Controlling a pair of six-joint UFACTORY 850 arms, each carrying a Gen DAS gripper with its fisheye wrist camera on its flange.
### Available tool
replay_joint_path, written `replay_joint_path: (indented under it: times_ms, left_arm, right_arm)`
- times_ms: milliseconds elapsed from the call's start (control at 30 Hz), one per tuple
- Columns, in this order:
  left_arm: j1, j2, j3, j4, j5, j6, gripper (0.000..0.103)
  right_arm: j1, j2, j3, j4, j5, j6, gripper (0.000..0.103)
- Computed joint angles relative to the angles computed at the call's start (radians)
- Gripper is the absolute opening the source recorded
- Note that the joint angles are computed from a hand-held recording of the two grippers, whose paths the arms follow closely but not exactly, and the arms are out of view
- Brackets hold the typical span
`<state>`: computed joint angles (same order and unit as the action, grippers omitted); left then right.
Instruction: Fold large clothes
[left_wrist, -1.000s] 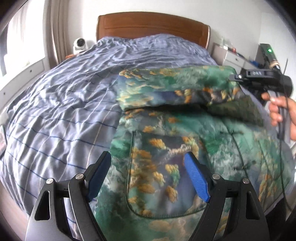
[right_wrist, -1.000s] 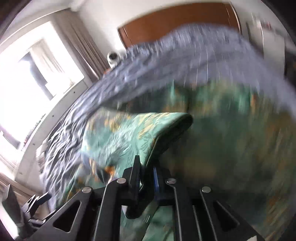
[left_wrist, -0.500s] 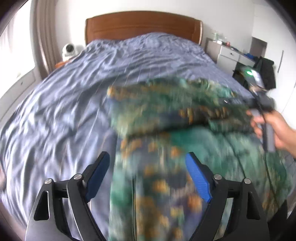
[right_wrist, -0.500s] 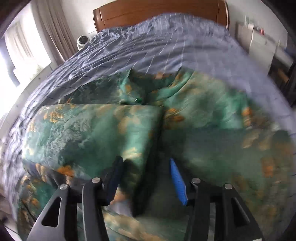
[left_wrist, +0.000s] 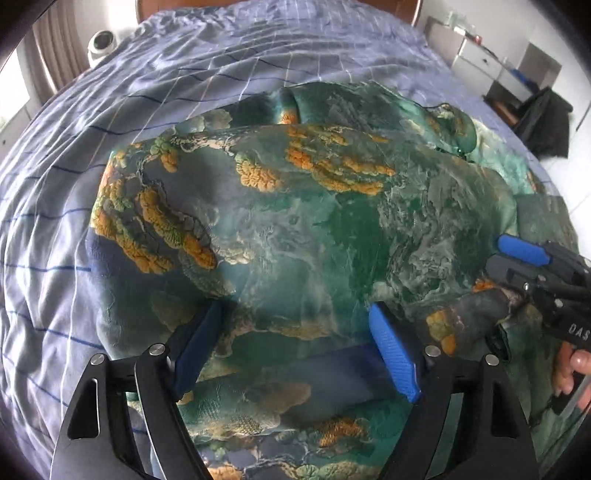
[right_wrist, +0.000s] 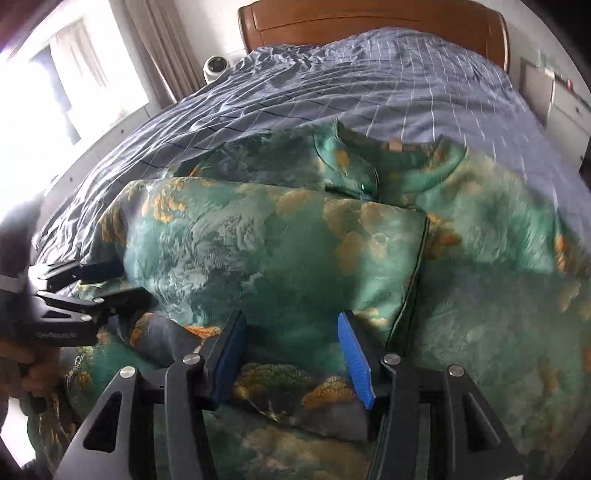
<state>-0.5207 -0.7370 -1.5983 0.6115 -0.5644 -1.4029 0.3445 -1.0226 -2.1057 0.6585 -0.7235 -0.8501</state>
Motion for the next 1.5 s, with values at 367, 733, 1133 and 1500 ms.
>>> replay_joint_path:
  times_ms: [367,733,1133,1500]
  left_arm:
    - [0.066,-0.06,-0.153,0.036,-0.017,-0.018,0.083]
    - [0.119,-0.11,-0.19,-0.05,-0.018,-0.003,0.098]
    - [-0.054,0.113,0.089,0.034,-0.028,0.016,0.098]
    - [-0.3,0.295,0.301,0.393,-0.162,-0.506,0.098]
  right_arm:
    - [0.003,0.022,0.064,0.056,0.069,-0.048,0.053]
    - [0.015,0.025,0.068,0.012,0.092,-0.023,0.053]
    - [0.037,0.017,0.002,-0.168,0.048,0.181,0.053]
    - [-0.009,0.347,0.401,-0.011,0.256,-0.084,0.069]
